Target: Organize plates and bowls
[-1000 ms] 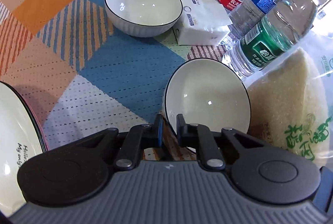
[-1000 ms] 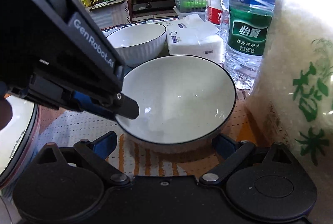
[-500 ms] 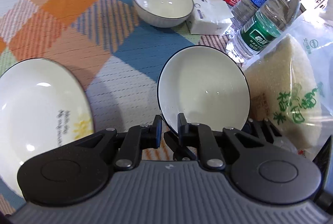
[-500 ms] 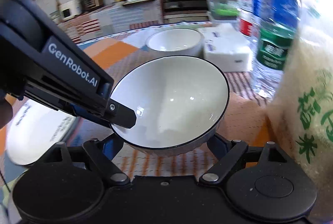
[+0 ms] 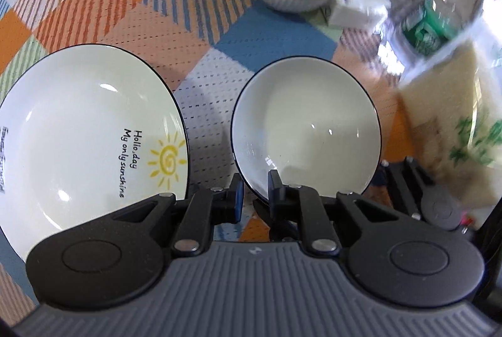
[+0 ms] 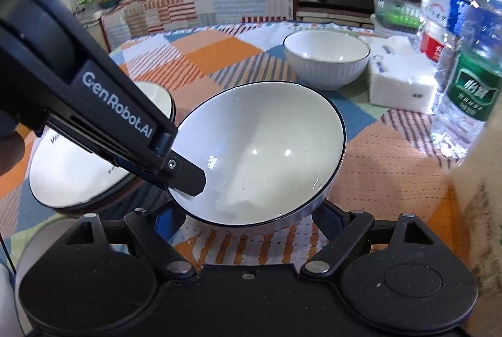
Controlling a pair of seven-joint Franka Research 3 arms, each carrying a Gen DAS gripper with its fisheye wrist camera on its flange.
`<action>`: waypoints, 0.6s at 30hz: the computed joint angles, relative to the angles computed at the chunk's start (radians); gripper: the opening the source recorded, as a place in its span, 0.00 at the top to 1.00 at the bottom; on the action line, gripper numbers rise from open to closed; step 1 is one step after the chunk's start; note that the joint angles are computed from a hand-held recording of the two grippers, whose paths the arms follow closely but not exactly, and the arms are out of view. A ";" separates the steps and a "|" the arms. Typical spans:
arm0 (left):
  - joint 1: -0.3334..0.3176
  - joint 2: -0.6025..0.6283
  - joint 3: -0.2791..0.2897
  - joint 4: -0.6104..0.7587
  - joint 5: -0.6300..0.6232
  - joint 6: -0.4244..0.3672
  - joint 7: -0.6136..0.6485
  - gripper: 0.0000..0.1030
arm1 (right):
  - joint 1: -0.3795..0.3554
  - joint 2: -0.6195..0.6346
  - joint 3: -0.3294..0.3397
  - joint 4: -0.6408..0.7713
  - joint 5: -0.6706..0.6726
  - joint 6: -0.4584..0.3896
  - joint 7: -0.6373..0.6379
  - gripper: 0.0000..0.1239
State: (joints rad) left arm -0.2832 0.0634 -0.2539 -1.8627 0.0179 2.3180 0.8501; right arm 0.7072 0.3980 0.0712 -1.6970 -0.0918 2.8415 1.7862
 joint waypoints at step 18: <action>-0.043 -0.030 -0.018 0.052 0.199 -0.120 0.044 0.60 | -0.041 -0.061 0.048 -0.014 0.061 -0.134 -0.043 0.25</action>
State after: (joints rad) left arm -0.3259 0.0331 -0.2714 -1.8111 0.2167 2.1978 0.8937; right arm 0.6658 0.3368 0.1193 -1.7107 -0.0310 2.7078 1.7430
